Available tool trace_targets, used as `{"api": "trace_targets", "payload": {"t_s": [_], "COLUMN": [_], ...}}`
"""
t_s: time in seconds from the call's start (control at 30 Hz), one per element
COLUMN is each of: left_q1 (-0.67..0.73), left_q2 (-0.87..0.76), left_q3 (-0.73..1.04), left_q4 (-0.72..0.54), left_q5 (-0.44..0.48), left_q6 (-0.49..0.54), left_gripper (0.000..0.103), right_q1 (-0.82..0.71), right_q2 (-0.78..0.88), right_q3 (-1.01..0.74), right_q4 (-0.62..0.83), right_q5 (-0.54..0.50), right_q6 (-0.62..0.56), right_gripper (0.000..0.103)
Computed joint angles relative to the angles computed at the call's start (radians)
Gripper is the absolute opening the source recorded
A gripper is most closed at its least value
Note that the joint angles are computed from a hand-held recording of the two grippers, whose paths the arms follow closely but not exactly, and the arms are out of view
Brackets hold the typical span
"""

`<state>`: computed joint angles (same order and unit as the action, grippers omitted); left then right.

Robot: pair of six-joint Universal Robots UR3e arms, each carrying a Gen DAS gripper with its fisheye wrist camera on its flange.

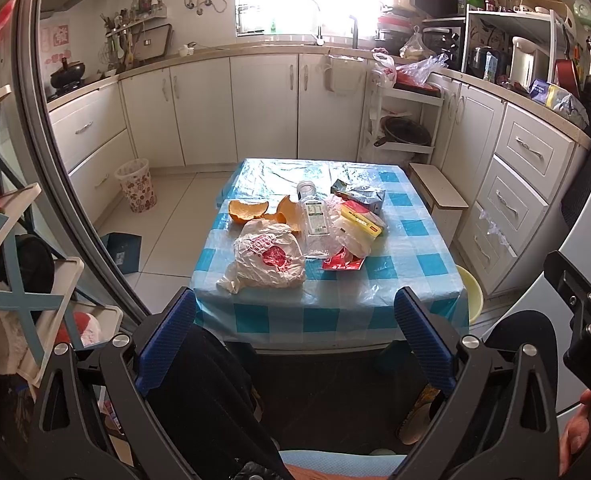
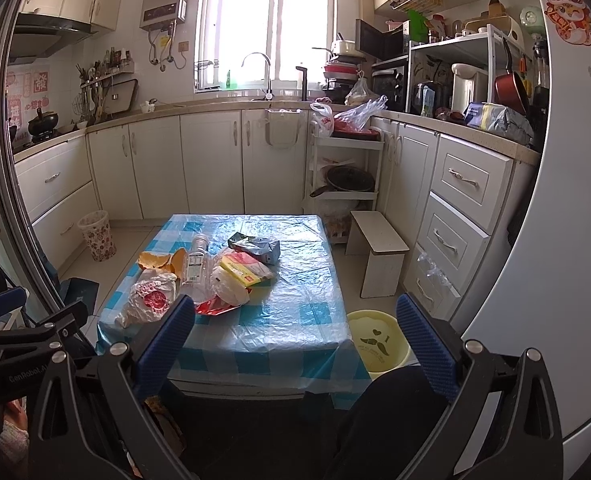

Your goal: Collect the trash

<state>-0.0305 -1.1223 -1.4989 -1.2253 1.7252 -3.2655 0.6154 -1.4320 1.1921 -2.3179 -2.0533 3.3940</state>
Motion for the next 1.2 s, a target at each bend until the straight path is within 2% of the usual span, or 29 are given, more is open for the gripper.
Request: {"api": "trace_targets", "payload": {"t_s": [0.3,0.47,0.77,0.9,1.07,1.2], "left_q1": [0.105,0.156,0.262,0.272,0.277,0.244], "left_q2": [-0.05,-0.141,-0.39,-0.501,-0.659,-0.798], "left_q3": [-0.048,-0.042,-0.013,0.003,0.098,0.215], "left_q4": [0.074,0.12,0.186,0.225,0.226,0.232], "left_q5": [-0.052,-0.064,-0.126,-0.111,-0.117,-0.055], "left_q6": [0.037,0.045,0.039,0.029,-0.009,-0.029], "left_gripper": [0.095,0.095,0.095,0.095,0.095,0.095], "right_q1": [-0.07,-0.12,-0.192,-0.204,-0.207,-0.21], "right_q2": [0.045,0.128,0.331,0.406,0.531,0.596], "right_q3": [0.034,-0.005,-0.153,-0.225,-0.397,-0.469], "right_q4": [-0.082,-0.114,-0.078,-0.058,0.013,0.047], "right_q5": [0.111,0.191,0.334,0.381,0.411,0.425], "right_q6": [-0.054,-0.093,-0.122,-0.137,-0.16,-0.169], "right_gripper": [0.097,0.097,0.097,0.097,0.097,0.097]}}
